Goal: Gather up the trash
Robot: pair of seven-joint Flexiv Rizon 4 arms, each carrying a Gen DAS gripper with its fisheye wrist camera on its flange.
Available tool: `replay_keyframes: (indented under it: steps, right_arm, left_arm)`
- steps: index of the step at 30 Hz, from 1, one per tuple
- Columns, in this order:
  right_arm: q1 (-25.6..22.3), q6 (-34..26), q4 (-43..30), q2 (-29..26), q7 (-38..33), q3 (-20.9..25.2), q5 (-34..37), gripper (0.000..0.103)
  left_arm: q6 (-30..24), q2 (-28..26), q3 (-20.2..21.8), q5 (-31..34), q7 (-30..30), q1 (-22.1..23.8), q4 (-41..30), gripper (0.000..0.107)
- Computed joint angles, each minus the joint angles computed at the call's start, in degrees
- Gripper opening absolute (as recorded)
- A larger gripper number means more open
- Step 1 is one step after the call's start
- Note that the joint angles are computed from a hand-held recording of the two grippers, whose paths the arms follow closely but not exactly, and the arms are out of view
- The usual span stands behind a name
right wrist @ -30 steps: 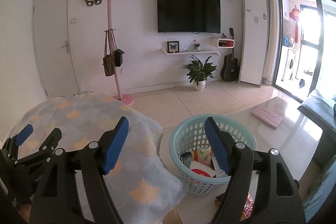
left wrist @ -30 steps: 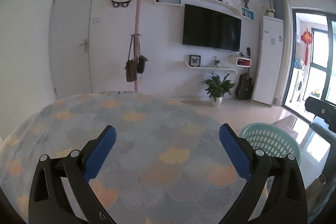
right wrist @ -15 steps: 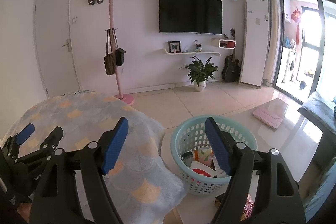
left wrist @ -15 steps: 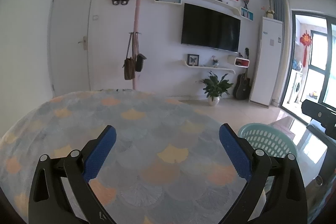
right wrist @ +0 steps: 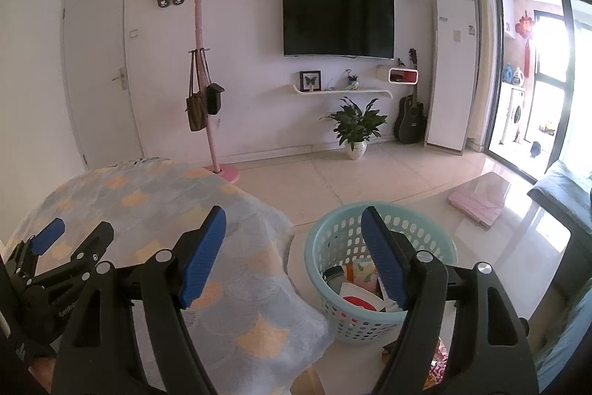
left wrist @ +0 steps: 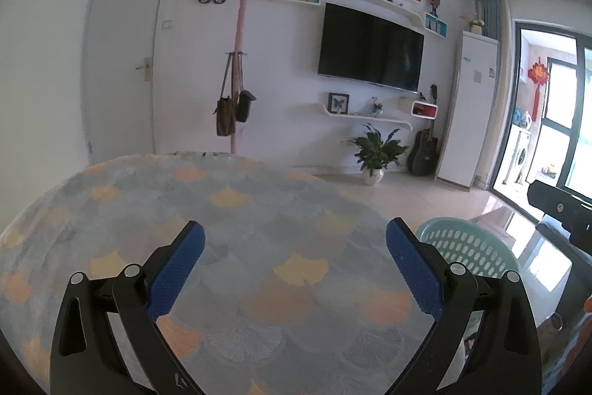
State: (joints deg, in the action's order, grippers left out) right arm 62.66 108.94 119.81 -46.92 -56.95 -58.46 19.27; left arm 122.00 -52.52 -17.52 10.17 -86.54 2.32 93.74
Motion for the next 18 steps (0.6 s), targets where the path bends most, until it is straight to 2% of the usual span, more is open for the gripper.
replay_keyframes:
  steps: [18]
  right_arm:
    - [-0.45, 0.73, 0.06, 0.50, -0.79, 1.07, 0.70, 0.072]
  left_arm:
    - [1.78, 0.84, 3.49, -3.91, 0.68, -3.82, 1.08, 0.095]
